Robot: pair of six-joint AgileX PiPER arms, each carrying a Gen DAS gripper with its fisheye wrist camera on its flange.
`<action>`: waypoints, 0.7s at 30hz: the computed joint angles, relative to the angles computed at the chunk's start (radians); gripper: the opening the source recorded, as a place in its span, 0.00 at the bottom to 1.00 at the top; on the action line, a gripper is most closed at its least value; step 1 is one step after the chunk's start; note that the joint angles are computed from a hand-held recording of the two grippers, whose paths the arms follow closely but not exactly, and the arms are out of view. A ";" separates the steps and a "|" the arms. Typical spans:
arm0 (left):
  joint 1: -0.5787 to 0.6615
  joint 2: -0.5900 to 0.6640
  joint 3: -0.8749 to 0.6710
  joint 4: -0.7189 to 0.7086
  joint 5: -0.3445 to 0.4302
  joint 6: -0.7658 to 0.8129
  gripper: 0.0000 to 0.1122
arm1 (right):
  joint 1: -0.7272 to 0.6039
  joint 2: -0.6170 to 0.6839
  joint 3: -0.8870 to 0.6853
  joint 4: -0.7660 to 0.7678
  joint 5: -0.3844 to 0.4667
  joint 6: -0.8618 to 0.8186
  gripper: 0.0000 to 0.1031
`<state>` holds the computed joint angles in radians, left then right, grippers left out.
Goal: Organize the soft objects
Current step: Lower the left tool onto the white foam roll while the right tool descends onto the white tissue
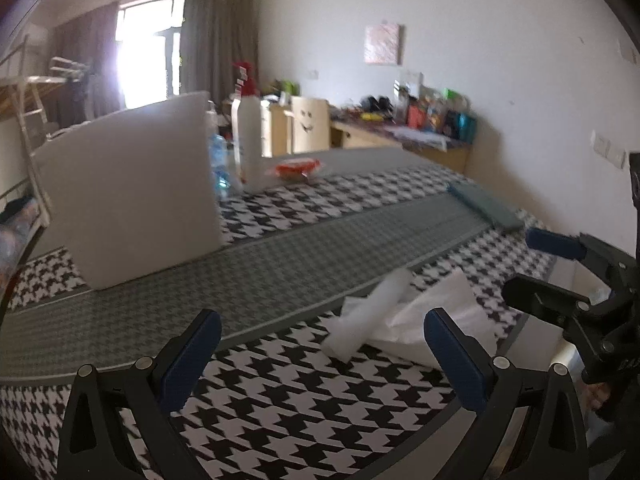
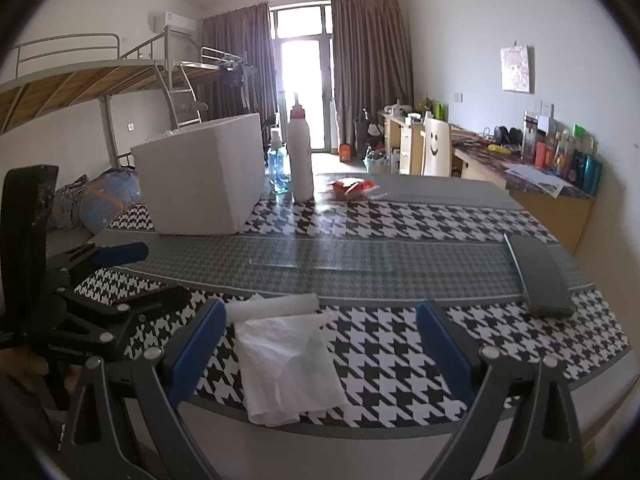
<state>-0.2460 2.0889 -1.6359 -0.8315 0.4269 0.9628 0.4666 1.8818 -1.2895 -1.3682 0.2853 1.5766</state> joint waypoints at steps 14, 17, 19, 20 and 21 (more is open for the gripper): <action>-0.004 0.191 -0.331 0.281 0.283 -0.261 0.51 | -0.018 0.032 -0.003 0.143 -0.034 -0.107 0.95; -0.018 0.201 -0.349 0.325 0.304 -0.276 0.51 | -0.024 0.041 -0.013 0.222 -0.043 -0.172 0.95; -0.022 0.207 -0.357 0.338 0.309 -0.286 0.46 | -0.021 0.045 -0.017 0.217 -0.042 -0.165 0.95; -0.023 0.213 -0.368 0.346 0.318 -0.296 0.42 | -0.021 0.048 -0.021 0.236 -0.042 -0.184 0.95; -0.023 0.227 -0.392 0.351 0.341 -0.307 0.39 | -0.020 0.049 -0.022 0.229 -0.041 -0.178 0.95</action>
<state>-0.2690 2.3161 -2.0281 -0.4807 0.7682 0.6561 0.4469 1.9311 -1.3119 -1.1390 0.2439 1.3990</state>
